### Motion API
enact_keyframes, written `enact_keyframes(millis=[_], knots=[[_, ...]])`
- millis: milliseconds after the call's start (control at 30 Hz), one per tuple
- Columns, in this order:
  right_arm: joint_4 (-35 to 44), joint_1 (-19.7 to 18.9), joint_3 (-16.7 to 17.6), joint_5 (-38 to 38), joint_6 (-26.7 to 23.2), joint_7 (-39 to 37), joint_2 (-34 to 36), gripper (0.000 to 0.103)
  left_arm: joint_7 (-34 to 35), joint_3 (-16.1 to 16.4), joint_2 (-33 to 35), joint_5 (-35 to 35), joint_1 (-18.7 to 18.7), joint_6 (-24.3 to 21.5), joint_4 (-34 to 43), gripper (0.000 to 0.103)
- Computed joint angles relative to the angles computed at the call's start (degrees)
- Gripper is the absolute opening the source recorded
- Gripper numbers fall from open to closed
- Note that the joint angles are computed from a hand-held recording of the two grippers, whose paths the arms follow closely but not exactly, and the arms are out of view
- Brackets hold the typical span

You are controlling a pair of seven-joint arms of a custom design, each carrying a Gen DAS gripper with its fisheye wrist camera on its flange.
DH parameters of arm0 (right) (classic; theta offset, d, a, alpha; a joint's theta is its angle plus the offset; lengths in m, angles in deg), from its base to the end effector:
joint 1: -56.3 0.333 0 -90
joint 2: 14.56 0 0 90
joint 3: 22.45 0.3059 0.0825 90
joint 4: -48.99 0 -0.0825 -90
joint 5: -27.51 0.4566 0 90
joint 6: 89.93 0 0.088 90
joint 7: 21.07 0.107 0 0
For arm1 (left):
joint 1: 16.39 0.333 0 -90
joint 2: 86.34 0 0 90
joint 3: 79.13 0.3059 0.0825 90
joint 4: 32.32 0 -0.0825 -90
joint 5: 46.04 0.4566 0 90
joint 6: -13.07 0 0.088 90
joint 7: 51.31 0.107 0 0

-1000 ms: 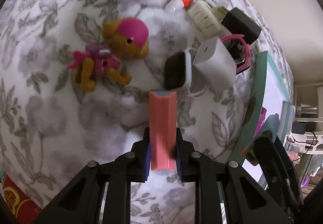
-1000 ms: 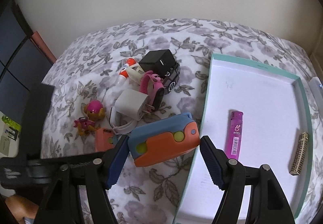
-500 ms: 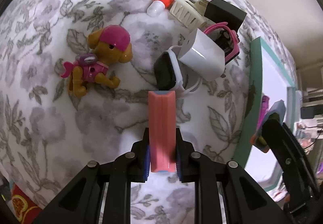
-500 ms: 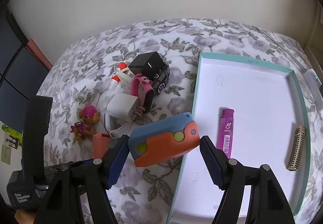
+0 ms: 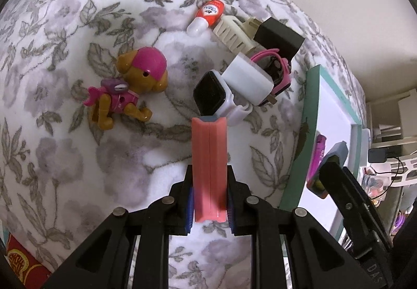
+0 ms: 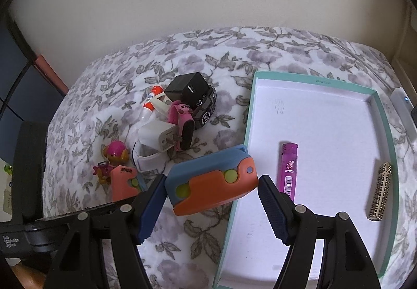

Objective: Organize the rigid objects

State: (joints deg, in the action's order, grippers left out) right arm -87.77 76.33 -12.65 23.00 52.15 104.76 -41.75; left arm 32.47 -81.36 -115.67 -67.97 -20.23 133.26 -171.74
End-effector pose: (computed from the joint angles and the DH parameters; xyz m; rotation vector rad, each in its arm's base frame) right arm 0.4524 0.2654 0.5209 -1.7931 1.8900 -0.3481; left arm 0.4813 -0.0696 0.4736 2.2591 -1.9032 0.5113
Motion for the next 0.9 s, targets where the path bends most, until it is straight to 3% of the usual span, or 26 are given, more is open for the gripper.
enact_keyframes(millis=[267, 467, 600, 767, 900], knots=[[-0.4, 0.1, -0.1, 0.2, 0.3, -0.1, -0.5, 0.074, -1.1, -0.8, 3.4, 1.2, -0.1, -1.4, 1.4, 0.021], [-0.5, 0.2, -0.2, 0.4, 0.4, -0.3, -0.7, 0.074, -0.9, 1.3, 3.2, -1.4, 1.7, -4.0, 1.5, 0.045], [-0.4, 0.3, -0.2, 0.6, 0.6, -0.7, -0.9, 0.074, -2.6, -0.2, 2.1, 4.3, 3.9, -4.5, 1.7, 0.056], [-0.5, 0.2, -0.2, 0.7, 0.7, -0.8, -1.0, 0.074, -1.7, -1.2, 1.7, 7.9, 3.4, -2.7, 2.5, 0.056], [-0.5, 0.1, -0.1, 0.6, 0.6, -0.7, -1.0, 0.074, -1.2, -3.9, 2.7, 13.9, 2.5, -2.0, 3.4, 0.056]])
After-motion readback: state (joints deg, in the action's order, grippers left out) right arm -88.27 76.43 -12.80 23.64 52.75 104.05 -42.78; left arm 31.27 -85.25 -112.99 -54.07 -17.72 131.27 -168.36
